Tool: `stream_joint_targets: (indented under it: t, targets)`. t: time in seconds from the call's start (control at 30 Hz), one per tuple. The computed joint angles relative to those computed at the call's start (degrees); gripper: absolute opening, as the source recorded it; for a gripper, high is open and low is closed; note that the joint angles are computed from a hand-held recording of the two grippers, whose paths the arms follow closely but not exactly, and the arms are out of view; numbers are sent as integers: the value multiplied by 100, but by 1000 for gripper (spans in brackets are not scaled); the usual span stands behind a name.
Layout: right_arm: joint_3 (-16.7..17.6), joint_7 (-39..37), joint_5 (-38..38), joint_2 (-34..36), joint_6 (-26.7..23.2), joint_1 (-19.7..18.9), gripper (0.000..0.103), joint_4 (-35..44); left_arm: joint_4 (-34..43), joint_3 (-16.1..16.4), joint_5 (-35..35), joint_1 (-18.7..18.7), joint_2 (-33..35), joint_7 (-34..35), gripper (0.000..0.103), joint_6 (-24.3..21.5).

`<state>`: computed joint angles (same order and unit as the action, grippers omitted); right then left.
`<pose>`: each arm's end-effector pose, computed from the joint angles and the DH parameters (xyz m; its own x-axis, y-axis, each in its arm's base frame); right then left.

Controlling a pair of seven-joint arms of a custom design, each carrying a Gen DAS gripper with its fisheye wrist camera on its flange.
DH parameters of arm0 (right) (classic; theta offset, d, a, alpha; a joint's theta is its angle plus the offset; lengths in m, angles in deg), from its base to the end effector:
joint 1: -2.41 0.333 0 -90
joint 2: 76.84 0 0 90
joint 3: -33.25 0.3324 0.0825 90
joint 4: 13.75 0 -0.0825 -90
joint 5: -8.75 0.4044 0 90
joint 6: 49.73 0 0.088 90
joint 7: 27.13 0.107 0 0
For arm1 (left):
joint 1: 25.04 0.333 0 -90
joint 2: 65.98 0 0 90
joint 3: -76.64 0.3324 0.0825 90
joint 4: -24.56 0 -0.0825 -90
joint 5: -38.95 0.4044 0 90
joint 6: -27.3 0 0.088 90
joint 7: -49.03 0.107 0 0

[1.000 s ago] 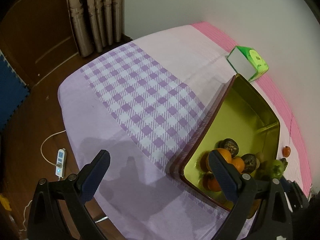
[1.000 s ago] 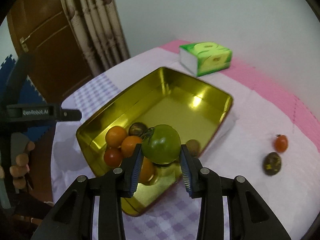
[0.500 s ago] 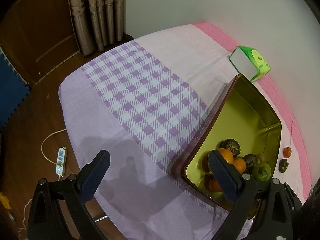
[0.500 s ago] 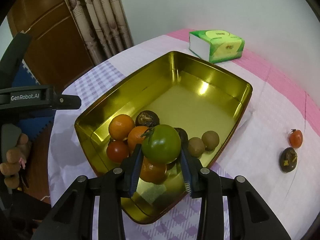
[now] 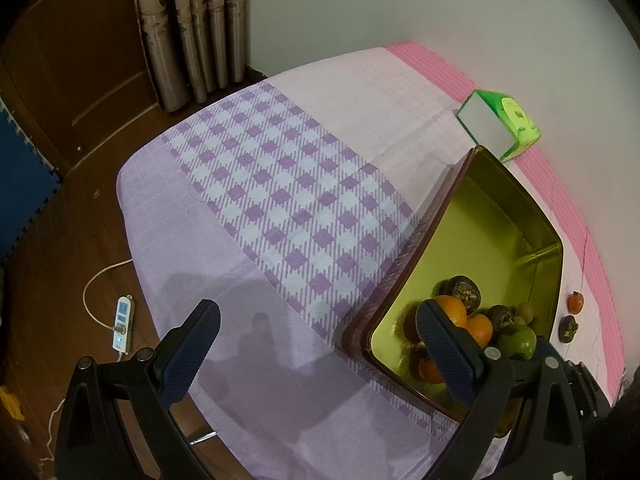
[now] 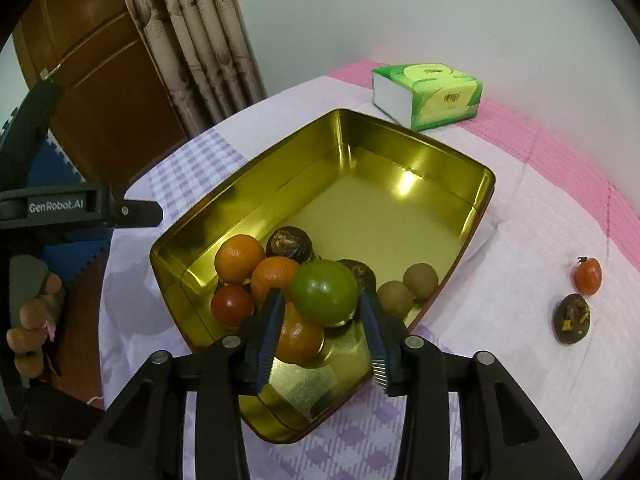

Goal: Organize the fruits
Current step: 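Carry the green tomato into the tin tray and open the right gripper, then move the left gripper to the dark mangosteen and grasp it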

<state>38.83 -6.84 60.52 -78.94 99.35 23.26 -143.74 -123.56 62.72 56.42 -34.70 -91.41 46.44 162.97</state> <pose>0.5050 0.2333 0.4108 0.8416 -0.5277 -0.1151 -0.4772 -0.6268 -0.6160 0.3935 -0.1683 0.4305 0.8209 -0.5425 0.1783 -0.4659 -0.8168 -0.3403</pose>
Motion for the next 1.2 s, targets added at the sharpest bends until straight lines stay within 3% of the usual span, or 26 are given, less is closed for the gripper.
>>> stream_joint_targets:
  t: [0.23,0.53,0.7,0.83,1.2]
  targets:
    - [-153,-473,706,-163,206,-95,59,6,107,-67,147,15,76,-50,97,-89]
    - [-410,-378,983,378,1322,-650,81,351,404,-281,717,37,153,-179,97,-483]
    - [-454,390,317,972,1969,-1076,84,672,746,-480,1381,-24,294,-251,97,-837]
    - [-438,856,-177,1345,1922,-1413,89,973,1185,-455,1620,-218,715,255,97,-931]
    - [-125,1355,-941,1881,2053,-1924,92,1325,2825,-305,2053,-597,2375,1130,97,-325]
